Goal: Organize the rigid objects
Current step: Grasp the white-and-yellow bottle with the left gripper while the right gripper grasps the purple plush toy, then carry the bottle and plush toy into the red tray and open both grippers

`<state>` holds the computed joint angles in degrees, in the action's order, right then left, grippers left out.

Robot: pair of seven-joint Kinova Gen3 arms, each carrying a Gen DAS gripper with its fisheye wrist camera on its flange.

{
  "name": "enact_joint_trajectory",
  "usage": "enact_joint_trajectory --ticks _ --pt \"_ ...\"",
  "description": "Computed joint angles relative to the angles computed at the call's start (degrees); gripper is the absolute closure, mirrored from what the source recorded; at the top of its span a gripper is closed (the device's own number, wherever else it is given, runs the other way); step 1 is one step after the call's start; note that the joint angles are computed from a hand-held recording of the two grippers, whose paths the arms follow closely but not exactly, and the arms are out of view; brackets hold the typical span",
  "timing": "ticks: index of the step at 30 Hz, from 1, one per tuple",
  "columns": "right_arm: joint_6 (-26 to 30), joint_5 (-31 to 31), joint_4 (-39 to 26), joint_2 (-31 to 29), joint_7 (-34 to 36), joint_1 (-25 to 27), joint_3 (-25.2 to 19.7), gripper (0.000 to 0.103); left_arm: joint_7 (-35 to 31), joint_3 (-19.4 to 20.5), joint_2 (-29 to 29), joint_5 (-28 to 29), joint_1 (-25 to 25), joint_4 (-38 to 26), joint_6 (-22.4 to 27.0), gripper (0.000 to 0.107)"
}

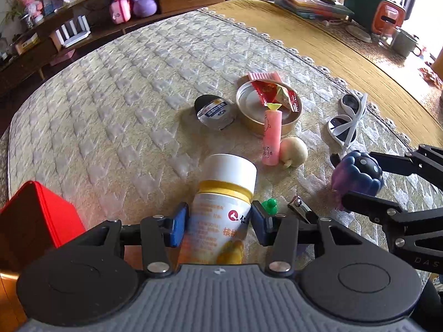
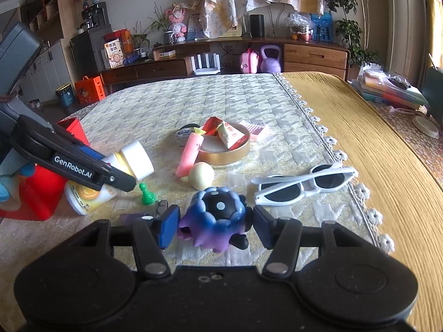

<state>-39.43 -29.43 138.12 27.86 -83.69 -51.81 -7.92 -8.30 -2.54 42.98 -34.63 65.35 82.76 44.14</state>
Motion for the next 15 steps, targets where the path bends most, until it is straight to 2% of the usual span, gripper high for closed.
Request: enact_joint_trajectory --ticks 3,10,15 --pt "-0.7 -1.1 1.1 -0.8 -0.1 -0.9 -0.1 0.046 4.2 -1.0 -1.6 0.4 0.9 2.3 -1.4 0.060" --pt "-2.3 -6.3 3.2 -3.5 1.7 -3.7 -0.4 0.046 12.6 -0.9 -4.1 -0.4 3.0 4.6 -1.3 0.061" --pt "-3.2 -10.7 4.0 -5.8 4.5 -6.1 -1.1 0.046 18.0 -0.7 -6.3 -2.8 4.9 6.5 -0.9 0.061"
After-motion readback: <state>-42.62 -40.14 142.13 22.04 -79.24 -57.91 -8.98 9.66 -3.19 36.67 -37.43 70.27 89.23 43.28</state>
